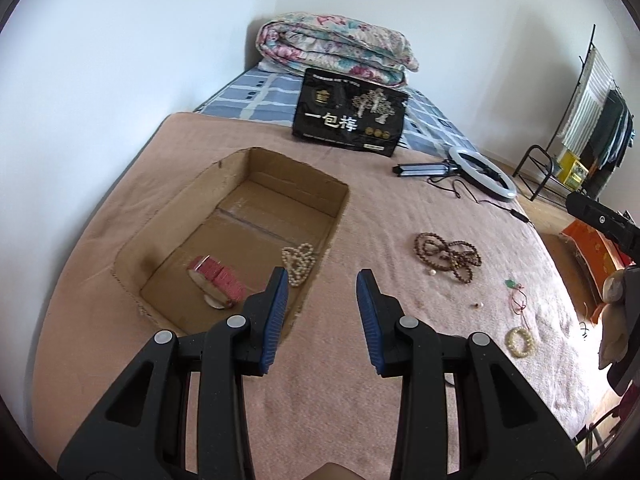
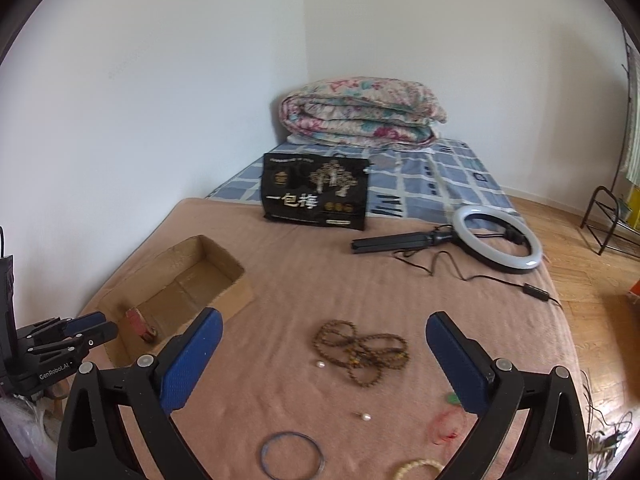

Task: Organize jewelry
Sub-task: 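Move the left tool to the brown bead strand while the right tool reaches the jade pendant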

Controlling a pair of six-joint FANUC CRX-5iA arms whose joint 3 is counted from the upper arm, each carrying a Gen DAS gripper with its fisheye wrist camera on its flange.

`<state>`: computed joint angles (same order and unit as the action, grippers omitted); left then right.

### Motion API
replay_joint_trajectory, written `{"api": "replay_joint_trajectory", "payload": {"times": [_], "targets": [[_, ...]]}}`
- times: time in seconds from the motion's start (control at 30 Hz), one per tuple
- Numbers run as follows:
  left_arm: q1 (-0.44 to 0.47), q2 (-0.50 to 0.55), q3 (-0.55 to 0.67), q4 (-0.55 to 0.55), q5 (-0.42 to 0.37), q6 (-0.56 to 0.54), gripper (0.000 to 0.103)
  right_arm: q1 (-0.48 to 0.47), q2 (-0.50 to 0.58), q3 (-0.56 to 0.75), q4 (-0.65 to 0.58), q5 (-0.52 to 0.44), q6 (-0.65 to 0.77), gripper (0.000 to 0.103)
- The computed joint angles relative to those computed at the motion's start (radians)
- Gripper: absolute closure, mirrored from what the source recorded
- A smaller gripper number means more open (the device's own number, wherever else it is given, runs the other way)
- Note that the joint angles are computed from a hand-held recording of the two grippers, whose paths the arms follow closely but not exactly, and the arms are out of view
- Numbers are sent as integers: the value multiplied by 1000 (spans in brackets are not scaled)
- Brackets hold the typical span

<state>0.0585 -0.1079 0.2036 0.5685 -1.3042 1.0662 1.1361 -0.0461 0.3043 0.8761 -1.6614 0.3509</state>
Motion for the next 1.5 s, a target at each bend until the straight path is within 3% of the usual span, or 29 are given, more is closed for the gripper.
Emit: {"api": "replay_joint_trajectory", "payload": {"times": [0.47,0.6,0.77,1.07,1.5], "targets": [[-114,7,-9,6,-12,12,67,116,-162,-142,54,-205,-88,0],[-150,17,-7,17,-6,24,41,137,-199,-179,44,-250,-113,0],[-207,43,15,5,-1,37,41,156,-252,-234,17,-278,-160,0],[-303,133,85,-27,-10,74,37,128,-343,-343,-57,-246,-192,0],[-406,286,200,-102,-24,124,37,1,-393,-436,-162,-114,-134,0]]}}
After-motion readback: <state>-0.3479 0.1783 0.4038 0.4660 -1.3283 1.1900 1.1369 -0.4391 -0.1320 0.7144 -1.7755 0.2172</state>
